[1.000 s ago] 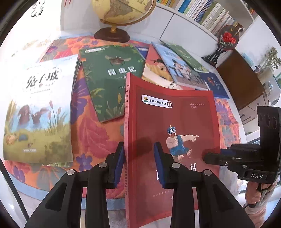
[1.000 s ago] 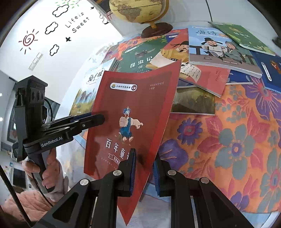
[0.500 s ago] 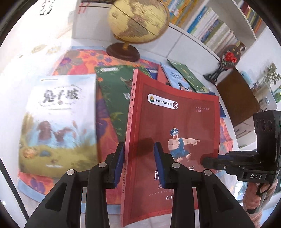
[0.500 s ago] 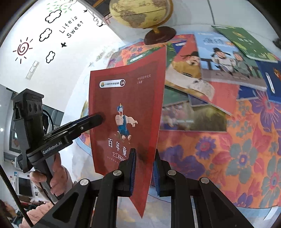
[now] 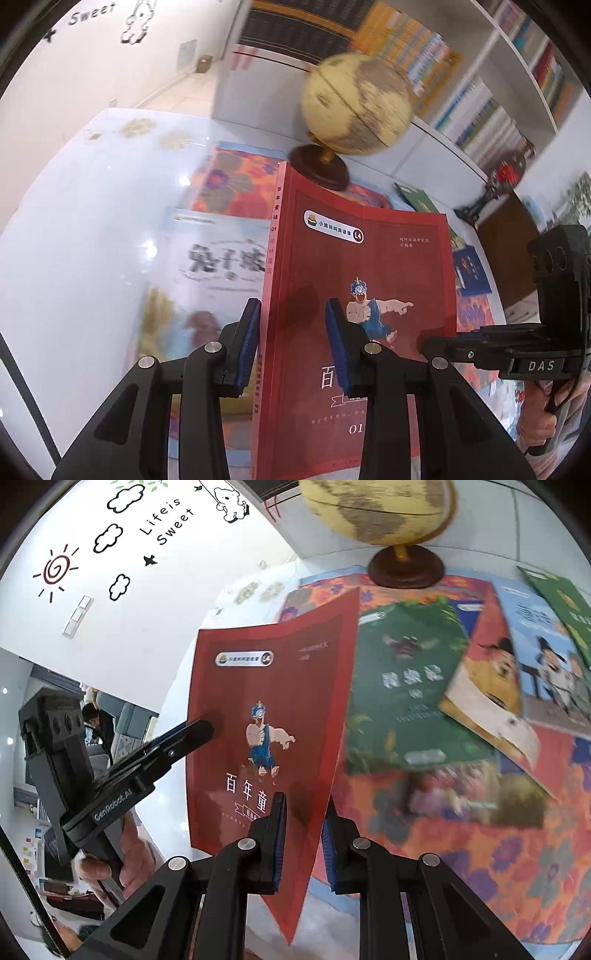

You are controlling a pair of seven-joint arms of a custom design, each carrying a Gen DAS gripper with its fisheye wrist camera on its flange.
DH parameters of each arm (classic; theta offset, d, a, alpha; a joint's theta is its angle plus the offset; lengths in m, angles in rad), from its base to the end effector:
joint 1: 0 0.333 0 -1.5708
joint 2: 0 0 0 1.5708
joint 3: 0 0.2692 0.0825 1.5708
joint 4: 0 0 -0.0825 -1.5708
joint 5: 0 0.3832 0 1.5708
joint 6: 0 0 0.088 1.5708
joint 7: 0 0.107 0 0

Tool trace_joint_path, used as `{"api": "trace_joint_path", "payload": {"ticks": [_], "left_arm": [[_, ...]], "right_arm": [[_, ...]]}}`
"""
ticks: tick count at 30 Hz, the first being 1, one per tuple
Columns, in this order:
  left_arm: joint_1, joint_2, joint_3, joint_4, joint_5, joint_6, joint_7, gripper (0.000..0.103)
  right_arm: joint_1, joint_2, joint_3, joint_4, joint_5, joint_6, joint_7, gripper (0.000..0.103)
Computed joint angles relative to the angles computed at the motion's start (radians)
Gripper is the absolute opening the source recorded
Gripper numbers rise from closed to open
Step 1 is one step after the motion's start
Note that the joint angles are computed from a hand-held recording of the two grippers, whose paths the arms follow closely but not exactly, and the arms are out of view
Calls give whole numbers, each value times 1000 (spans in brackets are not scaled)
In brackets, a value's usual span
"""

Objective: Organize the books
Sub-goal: 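Stand the red book upright beside the white book with the left tool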

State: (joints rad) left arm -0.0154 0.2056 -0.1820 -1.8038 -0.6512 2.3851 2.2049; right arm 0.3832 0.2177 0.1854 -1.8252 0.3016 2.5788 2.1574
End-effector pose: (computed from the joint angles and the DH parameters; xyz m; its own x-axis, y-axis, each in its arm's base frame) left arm 0.6269 -0.1252 0.4284 -0.4729 -0.8143 0.3366 -0.8148 0.2586 -0.5189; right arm 0.5516 0.3384 0.4315 -0.1473 -0.8463 -0.5120 -0.9285 0.2966 -0.2232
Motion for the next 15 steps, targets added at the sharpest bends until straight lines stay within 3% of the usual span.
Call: {"api": "trace_joint_path", "payload": {"ticks": [15], "left_arm": [[68, 237, -1, 252, 50, -49, -70, 31]], "right_arm": [[1, 411, 10, 527, -71, -199, 41, 18]]}}
